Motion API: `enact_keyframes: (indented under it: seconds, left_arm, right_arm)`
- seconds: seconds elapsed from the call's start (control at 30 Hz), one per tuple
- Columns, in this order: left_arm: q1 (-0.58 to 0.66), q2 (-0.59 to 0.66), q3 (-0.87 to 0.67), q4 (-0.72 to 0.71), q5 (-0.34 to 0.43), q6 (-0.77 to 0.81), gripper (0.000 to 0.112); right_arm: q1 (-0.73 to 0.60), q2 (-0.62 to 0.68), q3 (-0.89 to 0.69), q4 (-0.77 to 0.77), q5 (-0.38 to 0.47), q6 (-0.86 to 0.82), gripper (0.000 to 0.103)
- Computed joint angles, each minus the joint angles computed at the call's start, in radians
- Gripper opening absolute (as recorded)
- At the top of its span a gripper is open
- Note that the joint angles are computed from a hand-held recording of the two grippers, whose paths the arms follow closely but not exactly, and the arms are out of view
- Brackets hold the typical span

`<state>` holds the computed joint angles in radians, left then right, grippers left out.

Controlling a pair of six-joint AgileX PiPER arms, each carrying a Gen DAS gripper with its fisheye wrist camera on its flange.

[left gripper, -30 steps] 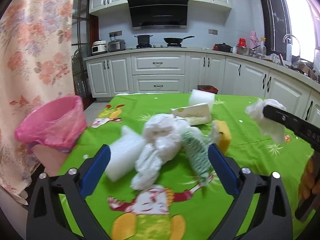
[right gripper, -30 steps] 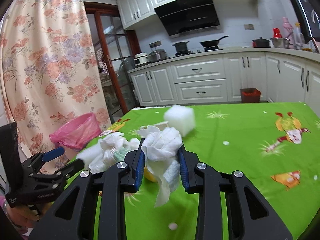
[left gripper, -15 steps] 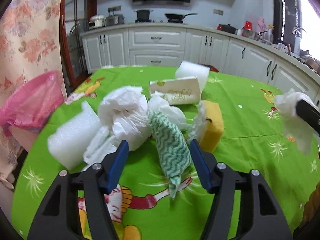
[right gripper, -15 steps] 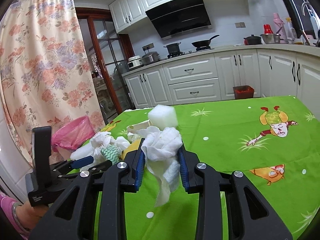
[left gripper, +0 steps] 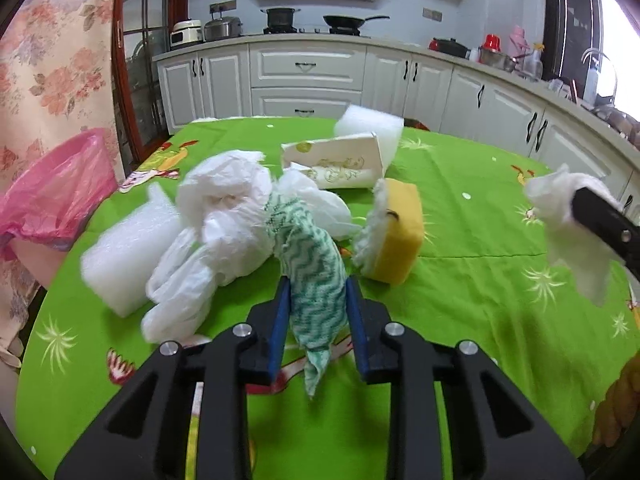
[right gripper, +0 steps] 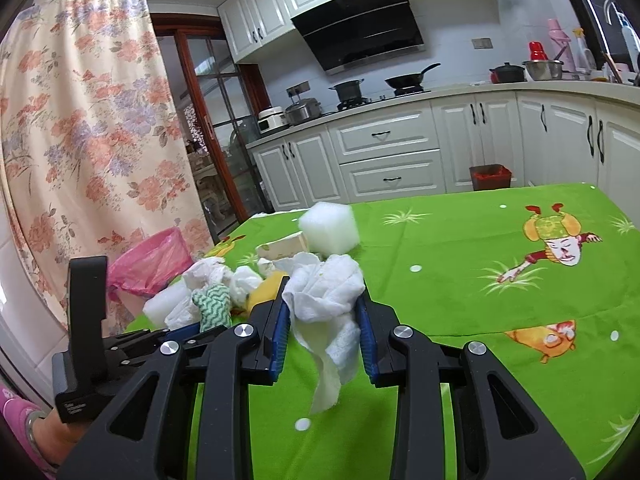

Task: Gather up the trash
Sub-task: 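Lift the tissue with the right tool while the left tool lifts the green-striped cloth, then carry the tissue and striped cloth over the pink bin and open both tools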

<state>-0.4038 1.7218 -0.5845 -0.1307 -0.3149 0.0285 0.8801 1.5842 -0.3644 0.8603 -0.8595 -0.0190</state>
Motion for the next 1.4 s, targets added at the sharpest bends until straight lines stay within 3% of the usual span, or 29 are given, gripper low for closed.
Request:
enact_keyframes:
  seconds: [0.13, 0.43, 0.7, 1.0, 1.2, 1.4]
  left_arm:
    - [0.053, -0.081, 0.083, 0.167, -0.054, -0.149, 0.027]
    - [0.154, -0.276, 0.244, 0.32, -0.166, -0.205, 0.027]
    - [0.527, -0.469, 0.347, 0.955, -0.291, -0.619, 0.027]
    - [0.915, -0.428, 0.356, 1.287, -0.49, -0.722, 0.027]
    - [1.07, -0.336, 0.325, 1.359, -0.574, -0.679, 0.027]
    - [1.156, -0.264, 0.27, 1.385, -0.595, -0.66, 0.027]
  right_arm:
    - [0.052, 0.018, -0.036, 0.051, 0.008, -0.047, 0.031]
    - [0.169, 0.073, -0.154, 0.202, 0.017, -0.196, 0.031]
    - [0.236, 0.127, -0.298, 0.32, 0.05, -0.38, 0.031]
    - [0.264, 0.214, -0.475, 0.381, 0.127, -0.532, 0.031]
    - [0.255, 0.286, -0.609, 0.415, 0.197, -0.642, 0.031]
    - [0.211, 0.359, -0.752, 0.421, 0.283, -0.725, 0.031]
